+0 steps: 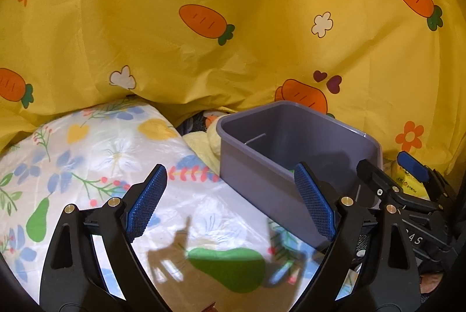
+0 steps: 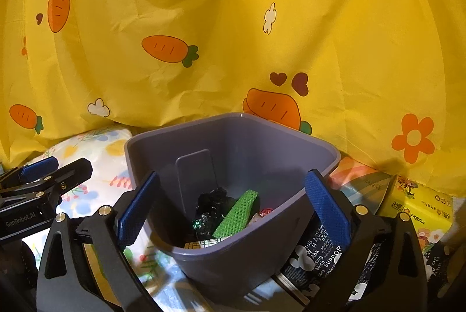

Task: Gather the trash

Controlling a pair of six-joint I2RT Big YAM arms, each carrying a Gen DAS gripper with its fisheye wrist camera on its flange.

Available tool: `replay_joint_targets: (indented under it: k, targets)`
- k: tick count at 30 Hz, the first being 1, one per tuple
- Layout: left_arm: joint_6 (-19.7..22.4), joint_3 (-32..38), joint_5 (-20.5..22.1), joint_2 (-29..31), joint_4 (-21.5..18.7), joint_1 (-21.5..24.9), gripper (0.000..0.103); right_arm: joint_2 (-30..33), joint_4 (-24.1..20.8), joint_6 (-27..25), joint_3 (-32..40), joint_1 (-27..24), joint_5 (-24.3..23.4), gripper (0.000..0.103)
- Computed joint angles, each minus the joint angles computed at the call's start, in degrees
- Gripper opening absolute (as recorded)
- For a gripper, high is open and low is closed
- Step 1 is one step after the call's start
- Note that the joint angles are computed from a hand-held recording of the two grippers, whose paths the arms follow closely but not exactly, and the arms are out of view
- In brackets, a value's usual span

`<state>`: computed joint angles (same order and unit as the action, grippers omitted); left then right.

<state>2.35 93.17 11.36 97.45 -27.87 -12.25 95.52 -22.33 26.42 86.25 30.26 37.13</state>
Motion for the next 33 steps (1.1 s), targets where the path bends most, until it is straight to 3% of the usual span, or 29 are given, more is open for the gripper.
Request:
replay_joint_targets:
  k: [5, 14, 26, 33]
  targets:
    - [-1.2, -6.5, -2.0, -5.0, 3.8, 1.7, 0.097, -0.9, 1.3, -1.3, -1.3, 2.9, 1.8, 0.097]
    - [-0.4, -16.4, -4.9, -12.9, 6.8, 5.3, 0.097, -1.5, 1.0, -1.3, -1.9, 8.2, 3.5, 0.097]
    - [-1.1, -28.3, -3.8, -23.4, 9.1, 10.6, 0.097, -1.7, -2.6, 2.7, -2.3, 15.8, 7.4, 0.097]
    - [0.6, -33.0, -2.6, -28.0, 9.6, 12.2, 0.097, -2.5, -3.7, 3.2, -3.8, 19.3, 11.2, 0.097]
